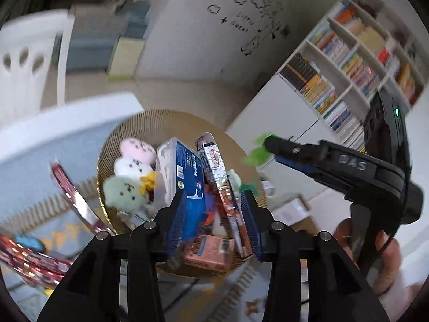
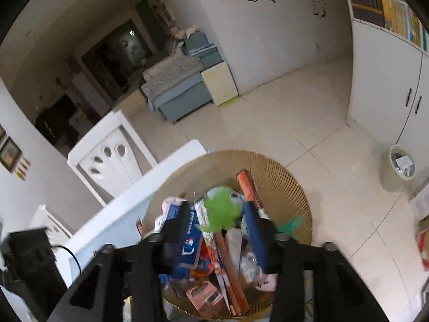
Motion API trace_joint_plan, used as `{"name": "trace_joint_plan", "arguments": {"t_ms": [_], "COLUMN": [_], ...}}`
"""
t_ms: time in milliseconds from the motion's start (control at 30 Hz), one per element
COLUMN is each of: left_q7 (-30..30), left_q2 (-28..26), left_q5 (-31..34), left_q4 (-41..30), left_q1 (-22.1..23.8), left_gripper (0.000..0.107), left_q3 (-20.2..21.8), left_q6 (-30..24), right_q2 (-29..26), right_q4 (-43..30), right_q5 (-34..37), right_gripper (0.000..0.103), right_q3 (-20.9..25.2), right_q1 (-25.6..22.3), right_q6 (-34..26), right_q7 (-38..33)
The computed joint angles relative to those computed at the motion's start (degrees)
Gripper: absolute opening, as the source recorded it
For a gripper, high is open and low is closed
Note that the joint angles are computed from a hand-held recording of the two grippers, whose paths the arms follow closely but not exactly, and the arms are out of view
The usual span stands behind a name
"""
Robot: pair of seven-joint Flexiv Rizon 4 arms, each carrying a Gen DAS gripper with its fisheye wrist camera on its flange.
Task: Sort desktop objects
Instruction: 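Open both tools to drop the dinosaurs into the basket, then move both tools back over the items on the table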
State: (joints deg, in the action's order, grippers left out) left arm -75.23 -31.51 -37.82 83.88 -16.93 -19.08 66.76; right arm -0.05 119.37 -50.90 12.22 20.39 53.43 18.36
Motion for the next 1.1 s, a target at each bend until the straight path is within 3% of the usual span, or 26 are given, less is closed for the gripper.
{"name": "trace_joint_plan", "arguments": {"t_ms": [100, 300, 600, 667, 833, 1100], "left_q7": [1.61, 2.21, -1.50, -4.28, -8.91, -19.87], "left_q2": [2.05, 7.61, 19.06, 21.41, 24.66, 21.66], "left_q5": [-4.49, -11.83, -19.40, -19.10, -17.90, 0.29], "left_q4": [4.10, 12.47, 28.64, 32.29, 38.74, 37.80], "left_q1": [1.79, 3.68, 1.50, 0.60, -0.80, -0.16], "left_gripper": [0.048, 0.048, 0.048, 0.048, 0.048, 0.048], "left_q3": [-2.16, -2.23, 4.33, 6.41, 9.39, 11.89], "left_q6": [3.80, 7.19, 11.03, 11.17, 11.15, 7.97], "right_q2": [0.99, 1.23, -2.93, -5.16, -12.73, -19.35], "right_q4": [0.85, 2.73, 1.77, 1.00, -3.25, -6.84], "right_q5": [-0.38, 3.18, 7.20, 7.45, 14.24, 23.54], "right_gripper": [0.048, 0.048, 0.048, 0.048, 0.048, 0.048], "right_q3": [0.32, 1.61, 3.71, 3.62, 3.71, 3.34], "right_q1": [-0.12, 0.59, 6.46, 8.25, 13.11, 18.43], "right_q6": [0.19, 2.83, 4.89, 6.49, 9.43, 8.22], "right_q7": [0.05, -0.25, -2.72, -2.83, -10.70, -19.28]}}
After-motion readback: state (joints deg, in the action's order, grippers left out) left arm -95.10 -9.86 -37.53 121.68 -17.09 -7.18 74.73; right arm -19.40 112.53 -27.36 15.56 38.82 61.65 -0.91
